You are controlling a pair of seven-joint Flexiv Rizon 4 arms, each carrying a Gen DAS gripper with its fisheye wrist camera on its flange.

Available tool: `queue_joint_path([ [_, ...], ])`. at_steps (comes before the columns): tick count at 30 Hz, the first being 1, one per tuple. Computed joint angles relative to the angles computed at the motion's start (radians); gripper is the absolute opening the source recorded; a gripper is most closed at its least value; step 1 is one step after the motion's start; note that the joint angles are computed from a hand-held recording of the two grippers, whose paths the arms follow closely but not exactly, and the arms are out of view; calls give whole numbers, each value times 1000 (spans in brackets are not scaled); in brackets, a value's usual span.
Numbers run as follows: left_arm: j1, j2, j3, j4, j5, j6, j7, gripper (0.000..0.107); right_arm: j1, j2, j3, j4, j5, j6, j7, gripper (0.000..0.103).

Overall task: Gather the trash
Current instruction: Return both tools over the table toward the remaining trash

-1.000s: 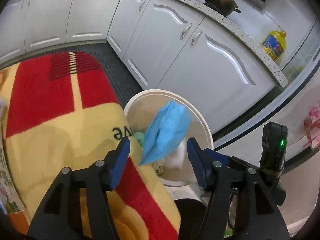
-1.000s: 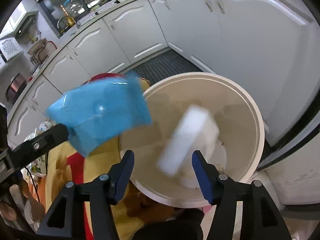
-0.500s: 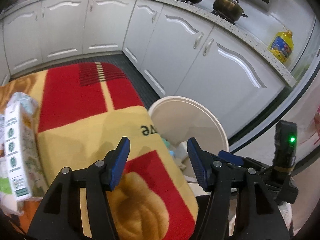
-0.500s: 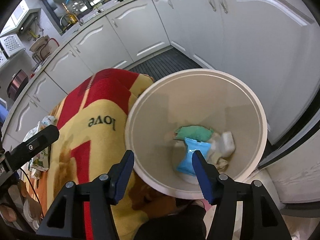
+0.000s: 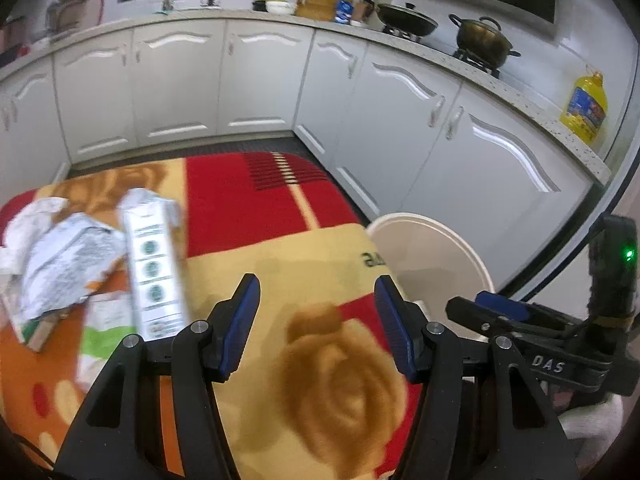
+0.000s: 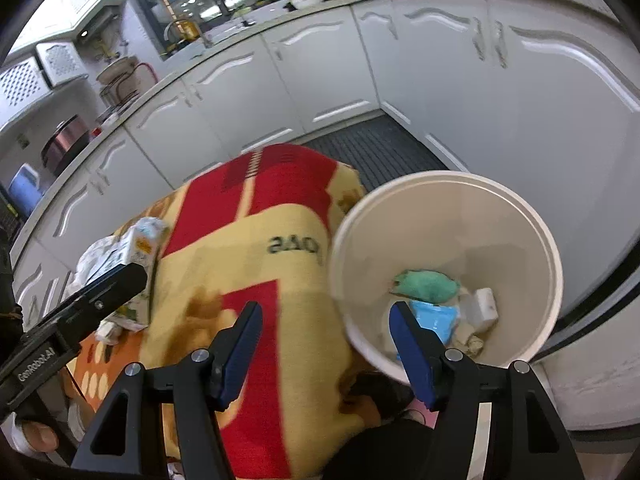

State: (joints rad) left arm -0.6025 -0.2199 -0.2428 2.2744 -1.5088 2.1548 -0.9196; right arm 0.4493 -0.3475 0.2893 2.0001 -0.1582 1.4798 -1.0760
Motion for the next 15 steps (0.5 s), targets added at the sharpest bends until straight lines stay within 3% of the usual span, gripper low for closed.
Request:
queue_joint_path([
  [8,-25,60,1,85,-31,69,-14,58,56,-1,12,-22,-25,-3,2,67],
  [15,-38,131,11,176,-34,71,-66,58,111,-6,6,-35,-67,-13,15,68],
])
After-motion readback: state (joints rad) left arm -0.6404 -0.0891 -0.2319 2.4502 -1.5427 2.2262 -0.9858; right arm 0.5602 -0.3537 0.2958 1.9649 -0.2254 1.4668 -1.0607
